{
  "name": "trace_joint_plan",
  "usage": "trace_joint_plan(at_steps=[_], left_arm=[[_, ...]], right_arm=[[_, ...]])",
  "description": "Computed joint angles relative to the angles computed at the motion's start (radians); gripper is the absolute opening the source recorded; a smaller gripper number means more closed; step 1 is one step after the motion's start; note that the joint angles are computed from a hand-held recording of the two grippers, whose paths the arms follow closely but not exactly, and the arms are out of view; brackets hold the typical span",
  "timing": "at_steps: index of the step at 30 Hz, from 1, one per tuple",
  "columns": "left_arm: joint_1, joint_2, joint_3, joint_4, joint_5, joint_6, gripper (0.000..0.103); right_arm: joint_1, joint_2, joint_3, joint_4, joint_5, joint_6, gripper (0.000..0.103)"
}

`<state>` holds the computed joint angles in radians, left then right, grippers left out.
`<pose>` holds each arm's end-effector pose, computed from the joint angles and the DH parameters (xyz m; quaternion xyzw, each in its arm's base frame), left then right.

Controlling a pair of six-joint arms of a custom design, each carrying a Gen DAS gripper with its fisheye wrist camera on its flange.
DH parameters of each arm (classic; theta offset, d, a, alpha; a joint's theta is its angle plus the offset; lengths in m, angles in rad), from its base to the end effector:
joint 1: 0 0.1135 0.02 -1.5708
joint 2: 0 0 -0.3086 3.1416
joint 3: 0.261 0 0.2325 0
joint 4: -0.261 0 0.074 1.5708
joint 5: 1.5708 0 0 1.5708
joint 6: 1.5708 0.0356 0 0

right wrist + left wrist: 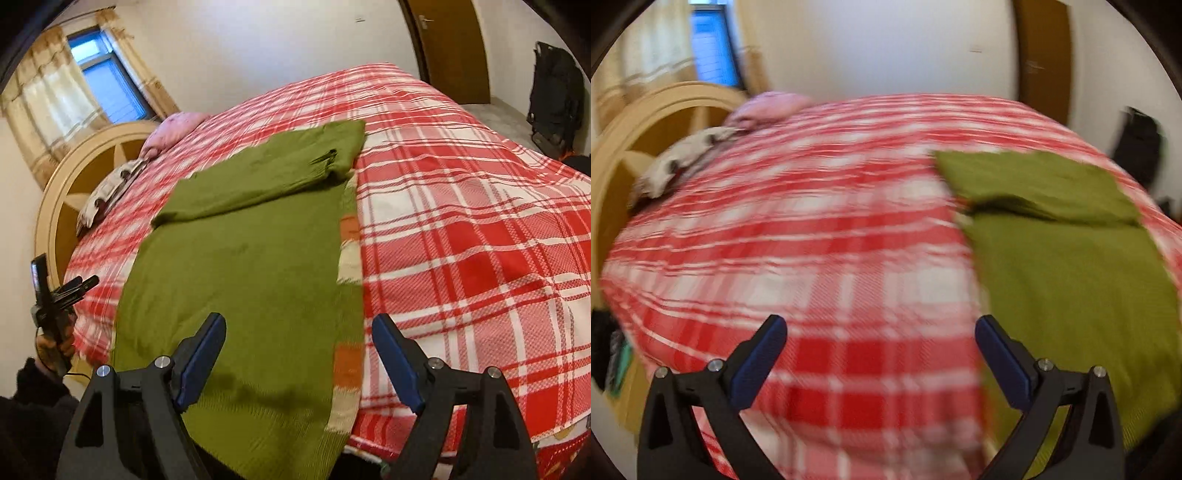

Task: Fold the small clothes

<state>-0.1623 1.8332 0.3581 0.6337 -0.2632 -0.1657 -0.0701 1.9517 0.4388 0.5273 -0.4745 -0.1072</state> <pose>0.2516 -0.0318 0.1129 -0.0484 0.9261 0.0632 0.3689 0.2665 -0.0024 0.0911 -0.0850 0.9293 0.1993 0.2992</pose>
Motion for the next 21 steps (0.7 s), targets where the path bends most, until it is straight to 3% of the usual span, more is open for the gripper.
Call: trace_joint_plan(at_steps=[3,5,9,16,21], left_arm=[[-0.06,-0.031,-0.076,0.005,0.061,-0.037,0.103],[-0.112,-0.018,-0.13,0.045,0.088,-0.075,0.103],[-0.202,0.047,-0.192,0.128,0.162,-0.144,0.103],[-0.256,0.214,-0.139,0.14,0.232,-0.196,0.103],[-0.272,0.278,-0.119,0.153,0.292,-0.247,0.096]], right_arm=[[0.032,-0.031,-0.015,-0.037,0.036,-0.028,0.08],[0.038,-0.056,-0.012,-0.108,0.056,-0.064,0.074],[-0.012,-0.059,-0.029,-0.19,0.02,-0.101,0.071],[-0.075,0.1,-0.051,-0.18,-0.008,-0.097,0.071],[-0.026,0.194,-0.047,-0.14,0.047,-0.096,0.071]])
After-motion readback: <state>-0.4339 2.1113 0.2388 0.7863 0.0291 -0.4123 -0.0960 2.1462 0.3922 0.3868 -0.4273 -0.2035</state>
